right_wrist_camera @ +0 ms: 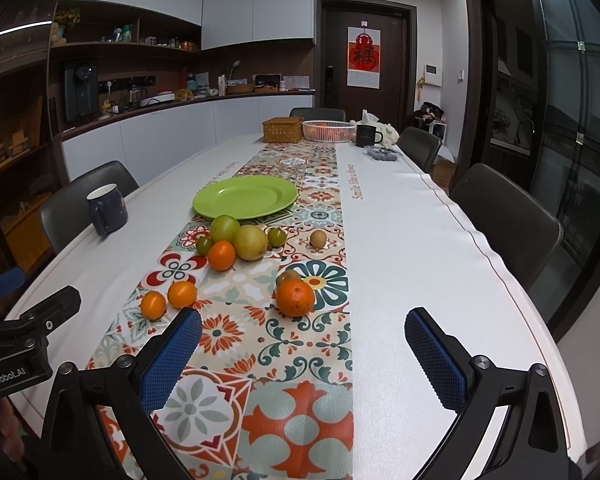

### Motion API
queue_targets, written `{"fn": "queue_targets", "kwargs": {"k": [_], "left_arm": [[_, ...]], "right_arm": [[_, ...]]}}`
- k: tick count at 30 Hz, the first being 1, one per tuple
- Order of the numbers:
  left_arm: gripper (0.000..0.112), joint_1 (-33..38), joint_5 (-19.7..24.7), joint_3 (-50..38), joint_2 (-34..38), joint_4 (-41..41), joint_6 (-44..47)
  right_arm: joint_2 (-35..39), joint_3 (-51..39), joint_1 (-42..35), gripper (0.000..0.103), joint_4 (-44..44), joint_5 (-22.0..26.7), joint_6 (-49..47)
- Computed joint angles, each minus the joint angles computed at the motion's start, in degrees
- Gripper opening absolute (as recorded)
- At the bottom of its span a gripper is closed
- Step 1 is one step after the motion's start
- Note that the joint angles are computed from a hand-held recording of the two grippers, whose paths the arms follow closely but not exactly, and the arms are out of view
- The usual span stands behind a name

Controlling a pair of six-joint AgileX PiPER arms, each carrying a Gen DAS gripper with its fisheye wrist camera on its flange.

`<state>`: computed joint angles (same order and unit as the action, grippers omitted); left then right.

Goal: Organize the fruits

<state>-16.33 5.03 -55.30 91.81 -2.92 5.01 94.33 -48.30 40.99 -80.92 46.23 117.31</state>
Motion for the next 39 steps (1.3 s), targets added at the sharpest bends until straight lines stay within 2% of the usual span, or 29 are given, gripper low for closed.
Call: {"fn": "queue_targets", "kwargs": {"k": [2,4,5,9,14,19,22,25,29,32,39], "left_arm": [[0.103,0.2,0.5,-0.9,0.6,2.6,-2.5],[0.103,0.0,0.9,-1.4,1.2,11.2,-10.9],[0.103,0.0,1.0,-1.8,1.6,12.8,-12.4],[0.099,-0.1,1.7,-3.5,4.4,13.9,-13.6],[0.092,0.1,3.0,-6.8,8.6,5.0,-4.4],[0.085,-0.4,4.3,-10.7,13.4,5.7,-4.6],[0.08,-0.5,4.9,-12.7,15.9,3.4,-1.6],[0.076,-0.7,5.5,-15.0,18.4,4.7,-2.0],[0.068,-0.8,7.3,-18.3,21.6,0.8,2.8],[0.064,-0.8,8.5,-20.7,23.9,-3.7,8.0],[0.054,-1.1,10.9,-24.7,27.0,-7.3,11.8]], "right_arm": [[0.3,0.0,-0.6,0.102,0.0,-1.0,-0.3],[0.8,-0.3,-1.5,0.102,0.0,-2.2,-0.7],[1.1,-0.4,-2.0,0.102,-0.1,-2.9,-0.9],[2.9,-1.5,-3.9,0.102,-0.6,-5.2,-1.9],[5.7,-3.4,-6.6,0.1,-0.1,-7.9,-4.1],[9.1,-6.1,-9.7,0.095,0.5,-11.0,-6.8],[11.4,-8.1,-11.9,0.092,1.9,-14.1,-9.5],[13.7,-10.2,-14.0,0.086,3.5,-17.1,-12.4],[16.5,-12.8,-16.2,0.078,5.0,-19.9,-15.2],[18.3,-14.7,-17.3,0.074,6.7,-21.2,-17.6],[20.8,-17.8,-19.1,0.068,10.3,-22.5,-22.2]]}}
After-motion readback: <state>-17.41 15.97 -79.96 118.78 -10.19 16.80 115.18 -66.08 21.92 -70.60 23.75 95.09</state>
